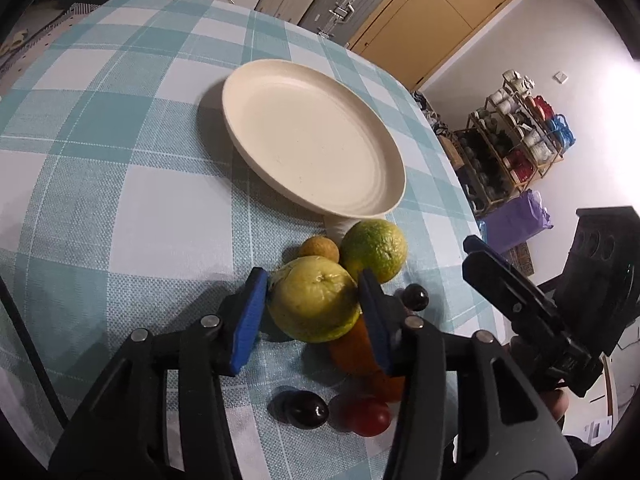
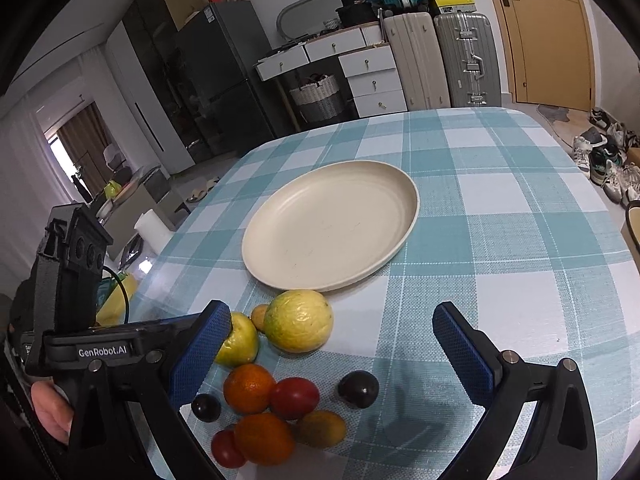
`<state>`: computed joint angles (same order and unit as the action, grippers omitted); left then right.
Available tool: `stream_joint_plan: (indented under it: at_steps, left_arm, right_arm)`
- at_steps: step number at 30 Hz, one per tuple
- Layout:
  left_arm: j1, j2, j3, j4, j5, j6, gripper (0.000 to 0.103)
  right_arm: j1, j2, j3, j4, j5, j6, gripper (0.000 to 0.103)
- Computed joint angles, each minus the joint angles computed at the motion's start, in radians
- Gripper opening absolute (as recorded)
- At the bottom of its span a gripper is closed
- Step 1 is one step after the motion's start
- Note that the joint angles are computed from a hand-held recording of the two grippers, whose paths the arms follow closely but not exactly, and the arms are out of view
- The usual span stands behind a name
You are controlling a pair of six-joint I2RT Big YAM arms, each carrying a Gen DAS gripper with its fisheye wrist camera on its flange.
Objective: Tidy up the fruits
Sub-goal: 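Lower the left tool onto the large yellow citrus and close around it, then lift the yellow citrus with the left tool while the right tool grasps the green citrus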
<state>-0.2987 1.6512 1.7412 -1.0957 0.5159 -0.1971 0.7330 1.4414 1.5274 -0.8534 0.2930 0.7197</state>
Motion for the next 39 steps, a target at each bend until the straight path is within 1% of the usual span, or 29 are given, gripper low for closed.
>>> stream_joint_plan:
  at_steps: [3,5,10,14,18,21,29,30,33,36,39]
  left_arm:
    - [-0.005,0.001,-0.007,0.000,0.000,-0.003,0.047]
    - [-0.010,0.008,-0.004,-0.015,-0.001,0.000,0.047]
    - [-0.014,0.004,-0.019,0.002,0.001,-0.005,0.048]
    - [-0.009,0.002,-0.023,0.004,0.010,-0.007,0.047]
    - [-0.006,-0.006,-0.032,0.012,0.004,-0.018,0.047]
    - [0.004,-0.014,-0.036,0.019,0.022,-0.027,0.047]
    - [0.039,-0.031,-0.025,0.024,0.043,-0.034,0.047]
    - [0.045,-0.033,-0.024,0.025,0.045,-0.035,0.047]
    - [0.059,-0.039,-0.020,0.031,0.043,-0.041,0.047]
    - [0.068,-0.042,-0.018,0.032,0.035,-0.039,0.047]
    - [0.075,-0.040,-0.017,0.030,0.041,-0.038,0.047]
  right_arm:
    - [0.000,-0.001,-0.002,0.001,-0.001,0.004,0.103]
    - [0.000,-0.002,-0.004,0.002,-0.003,0.007,0.103]
    - [0.001,-0.006,-0.008,0.003,0.003,0.005,0.103]
    - [-0.002,-0.009,-0.016,0.012,-0.009,0.011,0.103]
    - [-0.007,-0.005,-0.015,0.021,-0.038,0.015,0.103]
    - [-0.012,0.002,-0.012,0.028,-0.058,0.016,0.103]
    - [-0.029,0.037,-0.005,0.054,-0.148,0.024,0.103]
    - [-0.032,0.041,-0.005,0.059,-0.160,0.028,0.102]
    - [-0.040,0.052,-0.003,0.073,-0.193,0.031,0.096]
    - [-0.046,0.072,0.013,0.062,-0.212,0.030,0.088]
    - [-0.050,0.085,0.022,0.064,-0.233,0.034,0.084]
